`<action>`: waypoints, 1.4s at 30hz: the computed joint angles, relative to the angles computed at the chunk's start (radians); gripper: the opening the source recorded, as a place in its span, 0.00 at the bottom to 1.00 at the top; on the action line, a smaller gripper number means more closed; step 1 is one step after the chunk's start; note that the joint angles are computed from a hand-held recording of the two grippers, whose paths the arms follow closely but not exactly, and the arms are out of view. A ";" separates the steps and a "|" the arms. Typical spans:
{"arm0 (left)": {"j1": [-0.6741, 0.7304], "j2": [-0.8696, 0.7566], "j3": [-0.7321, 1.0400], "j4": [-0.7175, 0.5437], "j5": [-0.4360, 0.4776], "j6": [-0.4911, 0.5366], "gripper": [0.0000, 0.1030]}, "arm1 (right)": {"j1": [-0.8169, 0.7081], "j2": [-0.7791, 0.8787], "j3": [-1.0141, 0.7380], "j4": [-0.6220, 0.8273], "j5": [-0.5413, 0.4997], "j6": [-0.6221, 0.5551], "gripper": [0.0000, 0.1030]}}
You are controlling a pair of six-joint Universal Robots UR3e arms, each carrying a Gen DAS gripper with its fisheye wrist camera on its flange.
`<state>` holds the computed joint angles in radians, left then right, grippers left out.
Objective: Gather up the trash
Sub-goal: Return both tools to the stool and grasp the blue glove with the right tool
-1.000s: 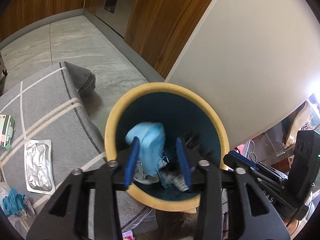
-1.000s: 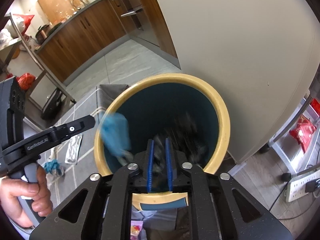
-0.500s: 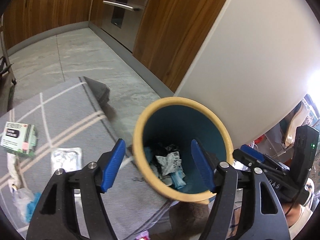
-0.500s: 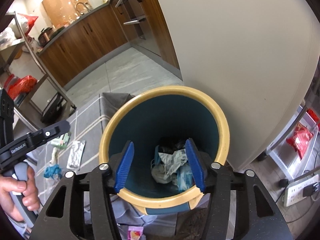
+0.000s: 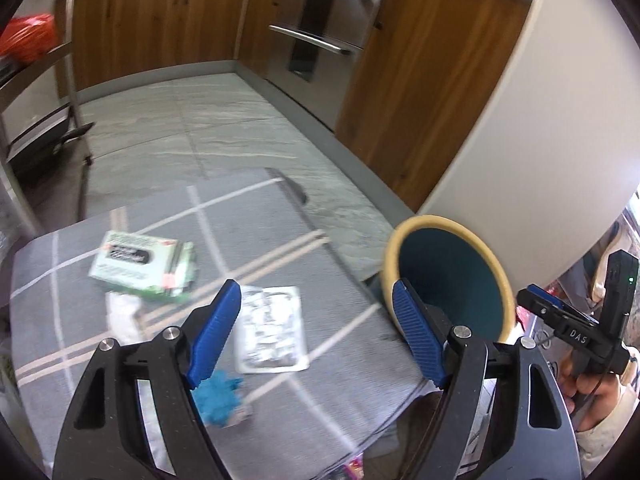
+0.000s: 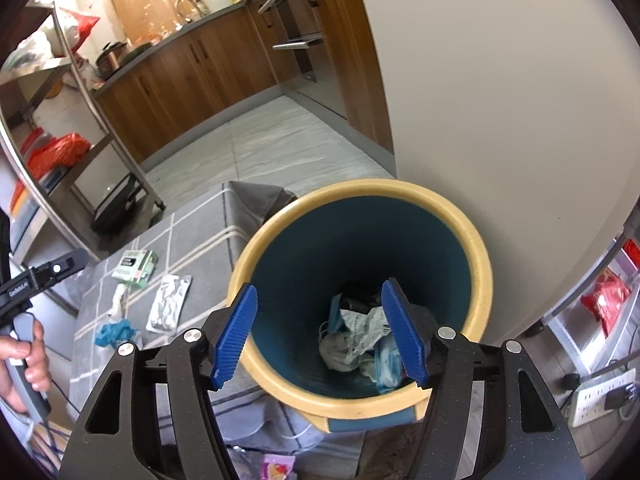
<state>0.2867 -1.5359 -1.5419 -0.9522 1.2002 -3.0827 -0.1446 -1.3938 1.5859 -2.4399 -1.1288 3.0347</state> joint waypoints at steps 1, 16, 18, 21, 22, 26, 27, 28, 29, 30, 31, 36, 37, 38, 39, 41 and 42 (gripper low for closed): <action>0.022 0.018 -0.017 -0.004 -0.006 0.007 0.74 | 0.008 0.003 -0.005 0.002 -0.003 0.001 0.65; 0.368 0.267 -0.264 -0.122 -0.122 0.219 0.74 | 0.143 0.052 -0.085 0.044 -0.046 0.007 0.67; 0.388 0.279 -0.293 -0.129 -0.106 0.251 0.74 | 0.163 0.061 -0.093 0.049 -0.055 0.007 0.67; 0.404 0.285 -0.329 -0.142 -0.082 0.304 0.74 | 0.183 0.075 -0.109 0.062 -0.063 0.006 0.67; 0.403 0.283 -0.337 -0.152 -0.071 0.327 0.74 | 0.189 0.081 -0.116 0.064 -0.064 0.006 0.67; 0.395 0.292 -0.372 -0.156 -0.051 0.367 0.74 | 0.219 0.098 -0.133 0.071 -0.070 0.005 0.67; 0.391 0.293 -0.376 -0.159 -0.056 0.375 0.74 | 0.229 0.102 -0.137 0.073 -0.074 0.003 0.67; 0.380 0.294 -0.379 -0.155 -0.054 0.380 0.74 | 0.232 0.103 -0.136 0.075 -0.073 0.000 0.67; 0.366 0.294 -0.379 -0.149 -0.050 0.375 0.74 | 0.239 0.107 -0.138 0.078 -0.074 -0.002 0.67; 0.353 0.291 -0.377 -0.146 -0.052 0.378 0.74 | 0.245 0.108 -0.139 0.081 -0.075 -0.002 0.67; 0.342 0.292 -0.377 -0.142 -0.054 0.382 0.74 | 0.249 0.110 -0.139 0.083 -0.074 0.000 0.67; 0.331 0.291 -0.367 -0.129 -0.049 0.373 0.74 | 0.289 0.130 -0.142 0.081 -0.046 0.018 0.67; 0.347 0.294 -0.369 -0.134 -0.054 0.366 0.74 | 0.300 0.138 -0.146 0.079 -0.041 0.020 0.67; 0.372 0.300 -0.372 -0.140 -0.062 0.358 0.74 | 0.317 0.149 -0.154 0.080 -0.033 0.020 0.67; 0.392 0.304 -0.372 -0.144 -0.068 0.352 0.74 | 0.330 0.157 -0.158 0.077 -0.032 0.022 0.67; 0.437 0.317 -0.376 -0.151 -0.080 0.335 0.74 | 0.368 0.186 -0.181 0.071 -0.017 0.034 0.67; 0.459 0.324 -0.378 -0.154 -0.085 0.327 0.74 | 0.388 0.207 -0.200 0.069 -0.008 0.041 0.67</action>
